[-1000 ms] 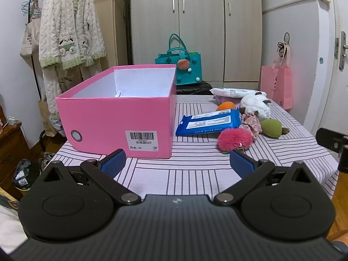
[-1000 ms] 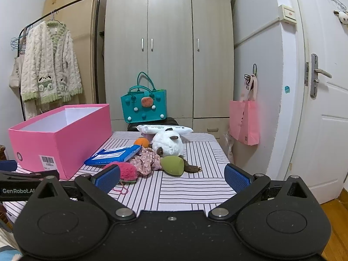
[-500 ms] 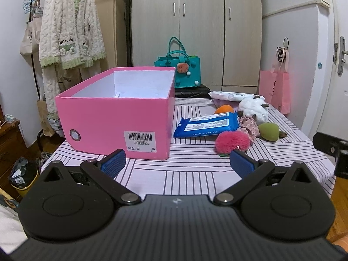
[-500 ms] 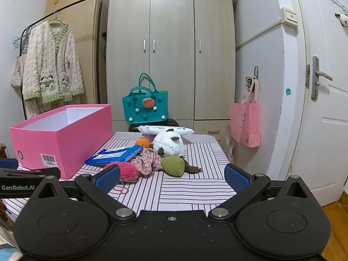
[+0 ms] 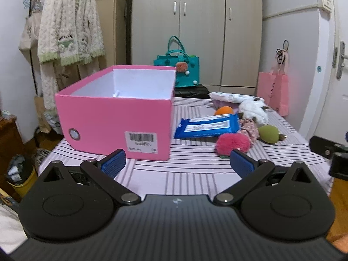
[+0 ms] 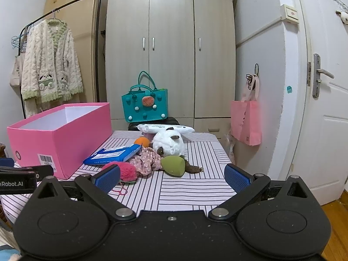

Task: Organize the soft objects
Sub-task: 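Lower the left tool onto the pink pompom while the right tool approaches the green sponge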

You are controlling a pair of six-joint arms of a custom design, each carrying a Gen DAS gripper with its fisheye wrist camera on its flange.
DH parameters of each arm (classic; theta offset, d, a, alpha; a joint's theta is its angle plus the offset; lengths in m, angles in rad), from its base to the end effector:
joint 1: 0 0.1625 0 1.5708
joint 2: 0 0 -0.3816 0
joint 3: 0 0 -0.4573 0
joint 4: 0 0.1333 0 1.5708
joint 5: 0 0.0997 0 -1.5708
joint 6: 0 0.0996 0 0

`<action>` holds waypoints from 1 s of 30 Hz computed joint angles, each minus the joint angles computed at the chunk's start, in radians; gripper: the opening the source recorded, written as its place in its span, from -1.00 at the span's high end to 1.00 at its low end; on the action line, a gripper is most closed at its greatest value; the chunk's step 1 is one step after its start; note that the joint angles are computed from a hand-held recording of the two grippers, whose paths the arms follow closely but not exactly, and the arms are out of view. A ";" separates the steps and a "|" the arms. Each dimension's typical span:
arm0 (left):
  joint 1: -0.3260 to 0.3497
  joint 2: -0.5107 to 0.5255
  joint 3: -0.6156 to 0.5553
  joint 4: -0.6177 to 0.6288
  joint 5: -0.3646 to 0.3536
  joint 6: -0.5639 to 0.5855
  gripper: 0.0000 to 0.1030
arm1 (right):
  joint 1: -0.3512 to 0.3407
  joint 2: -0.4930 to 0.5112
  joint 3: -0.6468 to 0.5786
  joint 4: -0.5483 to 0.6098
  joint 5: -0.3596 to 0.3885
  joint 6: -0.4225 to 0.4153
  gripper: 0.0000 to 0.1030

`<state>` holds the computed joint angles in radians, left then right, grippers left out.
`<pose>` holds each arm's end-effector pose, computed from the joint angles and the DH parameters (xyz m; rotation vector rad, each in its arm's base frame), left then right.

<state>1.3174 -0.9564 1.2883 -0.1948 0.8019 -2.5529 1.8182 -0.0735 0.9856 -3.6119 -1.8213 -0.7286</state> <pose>0.0182 -0.7377 0.2168 0.1551 1.8855 -1.4127 0.2988 -0.7397 -0.1222 0.9193 -2.1243 1.3498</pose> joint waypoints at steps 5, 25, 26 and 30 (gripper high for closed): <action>-0.003 0.008 -0.010 0.004 -0.007 0.006 -0.98 | -0.007 -0.005 0.004 0.002 0.035 -0.027 -1.00; -0.043 0.193 -0.425 0.473 0.061 -0.058 -0.98 | -0.073 -0.169 0.009 0.439 0.237 -0.115 -0.99; -0.042 0.212 -0.451 0.492 0.065 -0.066 -0.98 | -0.077 -0.166 -0.003 0.466 0.241 -0.125 -0.96; -0.025 0.265 -0.514 0.524 0.153 -0.093 -0.97 | -0.090 -0.142 -0.070 0.568 0.247 -0.118 -0.80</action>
